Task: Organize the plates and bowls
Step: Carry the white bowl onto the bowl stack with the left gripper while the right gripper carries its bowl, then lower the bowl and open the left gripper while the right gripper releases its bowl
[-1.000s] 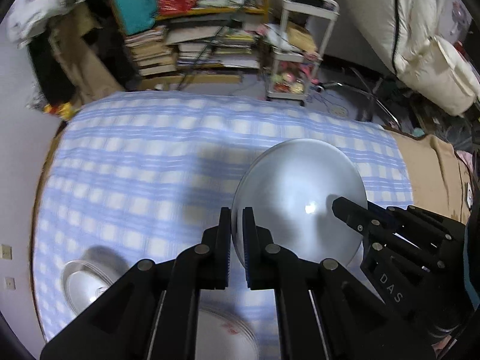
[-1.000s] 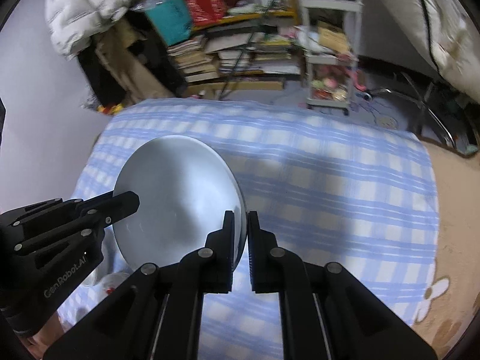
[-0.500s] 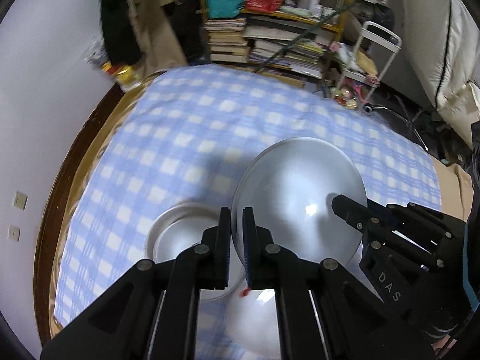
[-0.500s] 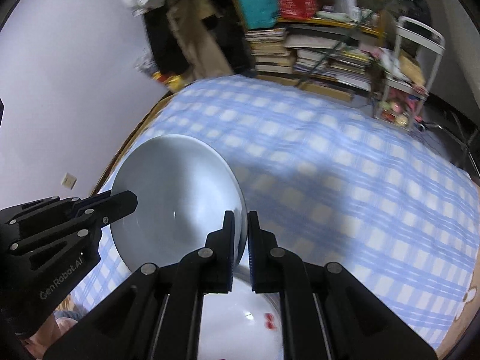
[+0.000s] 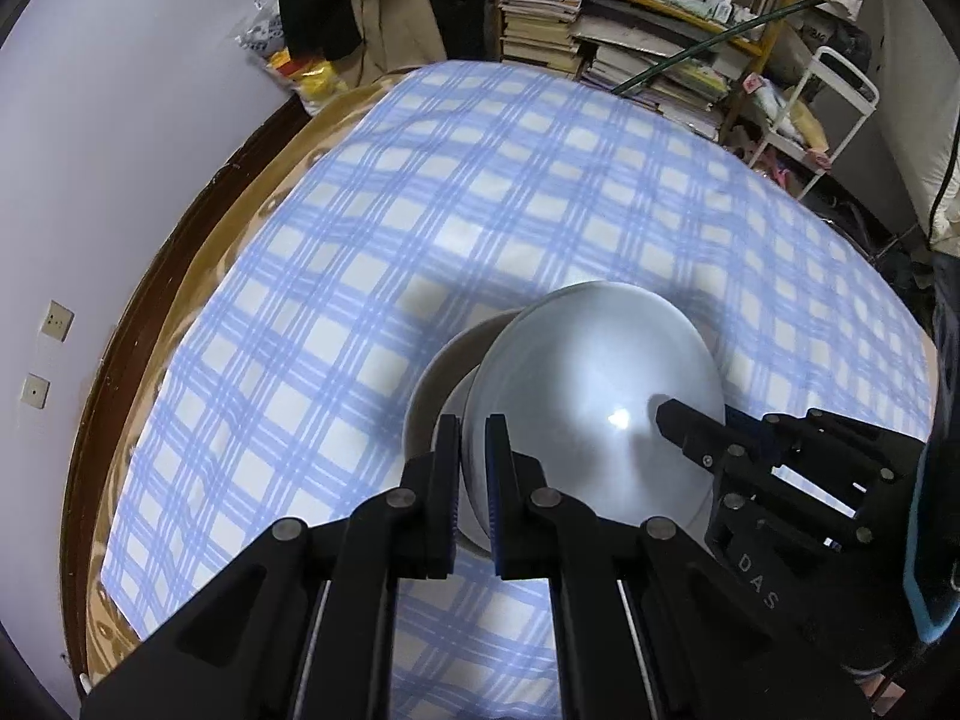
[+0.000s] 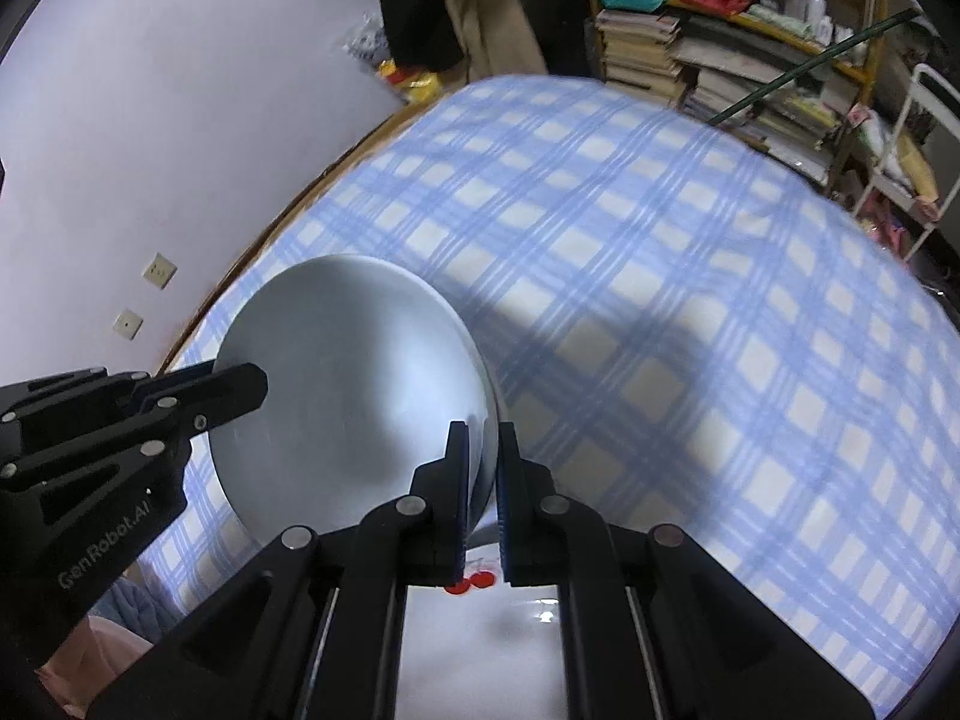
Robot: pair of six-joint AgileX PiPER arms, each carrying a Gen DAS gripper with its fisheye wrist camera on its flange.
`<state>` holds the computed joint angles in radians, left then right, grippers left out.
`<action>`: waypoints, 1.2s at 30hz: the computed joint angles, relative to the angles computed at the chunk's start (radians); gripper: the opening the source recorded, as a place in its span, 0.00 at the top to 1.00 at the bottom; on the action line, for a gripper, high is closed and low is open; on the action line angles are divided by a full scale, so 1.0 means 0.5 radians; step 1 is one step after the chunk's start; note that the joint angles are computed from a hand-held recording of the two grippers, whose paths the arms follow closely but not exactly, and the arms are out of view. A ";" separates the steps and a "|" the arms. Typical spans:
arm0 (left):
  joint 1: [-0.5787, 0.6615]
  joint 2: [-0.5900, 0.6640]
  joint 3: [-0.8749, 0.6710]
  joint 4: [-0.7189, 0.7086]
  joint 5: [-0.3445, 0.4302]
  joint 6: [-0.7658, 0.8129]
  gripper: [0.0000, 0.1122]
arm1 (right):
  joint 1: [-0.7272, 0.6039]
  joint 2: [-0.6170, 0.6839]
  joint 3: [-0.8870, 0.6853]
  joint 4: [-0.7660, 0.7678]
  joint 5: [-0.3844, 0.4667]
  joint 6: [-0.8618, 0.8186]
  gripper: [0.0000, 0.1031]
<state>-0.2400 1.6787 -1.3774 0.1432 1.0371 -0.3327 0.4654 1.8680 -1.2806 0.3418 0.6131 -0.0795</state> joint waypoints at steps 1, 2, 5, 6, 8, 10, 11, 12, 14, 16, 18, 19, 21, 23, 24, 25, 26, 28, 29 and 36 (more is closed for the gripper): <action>0.005 0.003 0.017 0.001 -0.012 0.003 0.94 | -0.003 0.031 0.003 0.053 -0.015 -0.041 0.91; 0.012 0.004 0.040 0.002 -0.029 0.004 0.94 | -0.003 0.049 0.011 0.095 -0.031 -0.068 0.91; 0.037 0.011 0.120 -0.011 -0.094 0.031 0.94 | 0.001 0.099 0.011 0.145 -0.062 -0.092 0.91; 0.048 0.019 0.133 -0.025 -0.109 0.042 0.94 | 0.010 0.103 0.004 0.114 -0.069 -0.069 0.91; 0.090 0.045 0.156 -0.080 -0.131 0.071 0.94 | 0.026 0.113 -0.026 0.049 -0.058 -0.032 0.91; 0.145 0.051 0.185 -0.172 -0.163 0.119 0.94 | 0.048 0.128 -0.067 -0.039 -0.037 0.027 0.91; 0.170 0.049 0.200 -0.214 -0.179 0.148 0.94 | 0.065 0.131 -0.078 -0.098 -0.036 0.070 0.91; 0.179 0.044 0.215 -0.227 -0.195 0.157 0.94 | 0.095 0.129 -0.083 -0.192 -0.042 0.129 0.91; 0.187 0.036 0.234 -0.236 -0.216 0.168 0.94 | 0.151 0.124 -0.083 -0.368 -0.058 0.247 0.91; 0.190 0.027 0.255 -0.236 -0.232 0.170 0.94 | 0.196 0.124 -0.088 -0.512 -0.064 0.357 0.91; 0.205 0.019 0.283 -0.256 -0.247 0.187 0.94 | 0.219 0.112 -0.074 -0.580 -0.080 0.400 0.91; 0.213 0.014 0.294 -0.265 -0.251 0.195 0.94 | 0.230 0.108 -0.068 -0.609 -0.089 0.419 0.91; 0.220 -0.006 0.320 -0.286 -0.258 0.218 0.94 | 0.253 0.100 -0.056 -0.684 -0.101 0.474 0.90; 0.206 -0.037 0.348 -0.263 -0.280 0.199 0.94 | 0.277 0.102 -0.059 -0.772 -0.096 0.541 0.87; 0.193 -0.062 0.363 -0.239 -0.292 0.181 0.94 | 0.282 0.108 -0.066 -0.785 -0.081 0.549 0.87; 0.189 -0.078 0.373 -0.234 -0.303 0.178 0.94 | 0.283 0.109 -0.066 -0.788 -0.079 0.554 0.86; 0.189 -0.086 0.380 -0.233 -0.311 0.177 0.94 | 0.276 0.105 -0.061 -0.757 -0.082 0.538 0.84; 0.185 -0.086 0.384 -0.198 -0.301 0.135 0.93 | 0.257 0.095 -0.045 -0.679 -0.100 0.494 0.82; 0.188 -0.093 0.393 -0.191 -0.307 0.123 0.92 | 0.251 0.091 -0.040 -0.658 -0.104 0.485 0.82; 0.276 -0.177 0.416 -0.192 -0.343 0.140 0.85 | 0.158 -0.005 0.088 -0.241 -0.212 0.160 0.58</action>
<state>-0.1021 1.5902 -1.1694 0.0474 0.8654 -0.2627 0.5444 1.8653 -1.2366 0.2212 0.5071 0.0003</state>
